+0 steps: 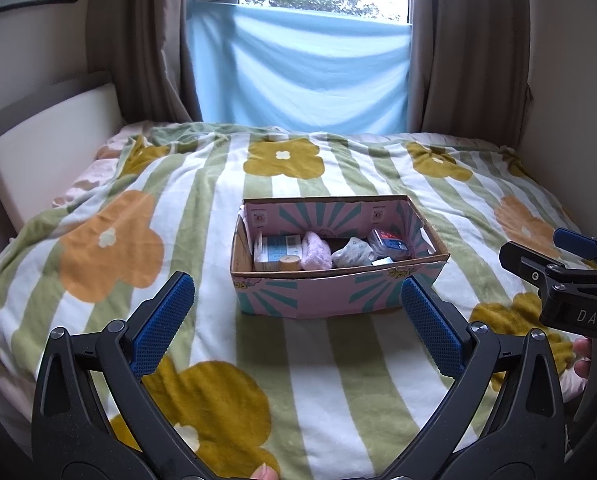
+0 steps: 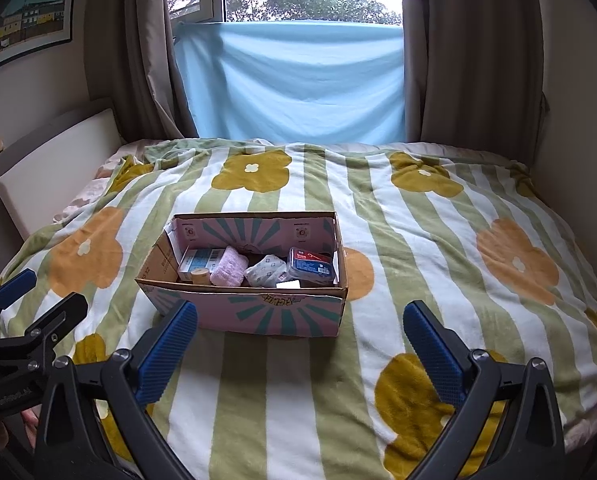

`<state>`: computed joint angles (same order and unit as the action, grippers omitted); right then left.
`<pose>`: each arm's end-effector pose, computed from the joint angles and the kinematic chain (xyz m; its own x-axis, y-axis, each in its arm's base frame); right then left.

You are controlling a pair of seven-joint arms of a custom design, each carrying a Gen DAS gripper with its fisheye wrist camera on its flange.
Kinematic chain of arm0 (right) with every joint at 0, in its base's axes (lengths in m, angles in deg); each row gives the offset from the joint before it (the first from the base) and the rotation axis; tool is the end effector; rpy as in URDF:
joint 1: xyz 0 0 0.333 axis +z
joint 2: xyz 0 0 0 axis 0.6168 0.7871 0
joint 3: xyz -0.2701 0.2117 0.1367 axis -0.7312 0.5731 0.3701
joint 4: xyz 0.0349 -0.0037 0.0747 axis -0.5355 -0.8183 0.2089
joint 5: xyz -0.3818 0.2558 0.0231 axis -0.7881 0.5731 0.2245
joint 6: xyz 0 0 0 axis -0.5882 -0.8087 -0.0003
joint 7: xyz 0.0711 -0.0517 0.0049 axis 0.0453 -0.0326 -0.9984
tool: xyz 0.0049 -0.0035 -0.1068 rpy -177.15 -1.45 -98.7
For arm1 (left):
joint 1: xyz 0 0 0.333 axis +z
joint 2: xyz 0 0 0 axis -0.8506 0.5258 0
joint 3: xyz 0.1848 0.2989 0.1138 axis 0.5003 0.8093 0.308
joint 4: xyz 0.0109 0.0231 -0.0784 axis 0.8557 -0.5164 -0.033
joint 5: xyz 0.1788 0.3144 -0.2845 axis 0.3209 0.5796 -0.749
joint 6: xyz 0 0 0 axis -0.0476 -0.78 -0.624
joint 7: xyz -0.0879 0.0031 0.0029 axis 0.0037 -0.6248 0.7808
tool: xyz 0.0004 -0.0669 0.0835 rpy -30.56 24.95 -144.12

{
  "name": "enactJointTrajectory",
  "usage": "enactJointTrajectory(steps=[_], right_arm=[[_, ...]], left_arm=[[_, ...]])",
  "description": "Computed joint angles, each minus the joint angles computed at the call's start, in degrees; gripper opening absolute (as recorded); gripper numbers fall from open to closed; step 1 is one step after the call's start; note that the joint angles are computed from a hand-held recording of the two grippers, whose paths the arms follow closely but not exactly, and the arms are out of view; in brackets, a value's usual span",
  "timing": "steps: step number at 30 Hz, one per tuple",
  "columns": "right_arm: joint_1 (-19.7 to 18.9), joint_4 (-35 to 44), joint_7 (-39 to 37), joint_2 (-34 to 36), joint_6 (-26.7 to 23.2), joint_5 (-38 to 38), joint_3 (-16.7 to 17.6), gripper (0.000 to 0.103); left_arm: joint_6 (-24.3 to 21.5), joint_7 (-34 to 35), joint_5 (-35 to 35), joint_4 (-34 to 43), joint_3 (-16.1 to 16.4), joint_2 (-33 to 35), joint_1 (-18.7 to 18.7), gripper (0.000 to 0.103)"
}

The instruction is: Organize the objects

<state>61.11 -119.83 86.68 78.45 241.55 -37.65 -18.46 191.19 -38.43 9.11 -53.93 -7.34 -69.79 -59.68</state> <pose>0.6547 0.2621 0.4904 0.0727 -0.9972 -0.0168 -0.6167 -0.0317 -0.7865 0.6182 -0.1440 0.4746 0.0546 -0.9982 0.0228 -0.5601 -0.0495 -0.8269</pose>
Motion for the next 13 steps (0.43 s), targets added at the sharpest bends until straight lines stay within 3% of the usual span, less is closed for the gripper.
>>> enactJointTrajectory(steps=[3, 7, 10, 13], right_arm=[[-0.14, -0.16, -0.51, -0.10, 0.12, 0.38, 0.03, 0.102], [-0.11, -0.02, -0.81, 0.10, 0.09, 0.61, 0.04, 0.102], [-0.16, -0.12, -0.95, 0.12, 0.23, 0.95, -0.02, 0.102], [-0.05, -0.07, -0.87, 0.34, 0.35, 0.91, -0.25, 0.102]], left_arm=[[-3.33, -3.33, 3.57, 0.28, -0.41, -0.43, -0.63, 0.103], [-3.10, -9.96, 10.72, 0.75, -0.58, -0.62, -0.61, 0.103], [-1.50, -8.59, 9.17, 0.93, -0.55, -0.19, -0.16, 0.103], [-0.86, -14.30, 14.48, 1.57, -0.37, 0.15, 0.01, 0.103]])
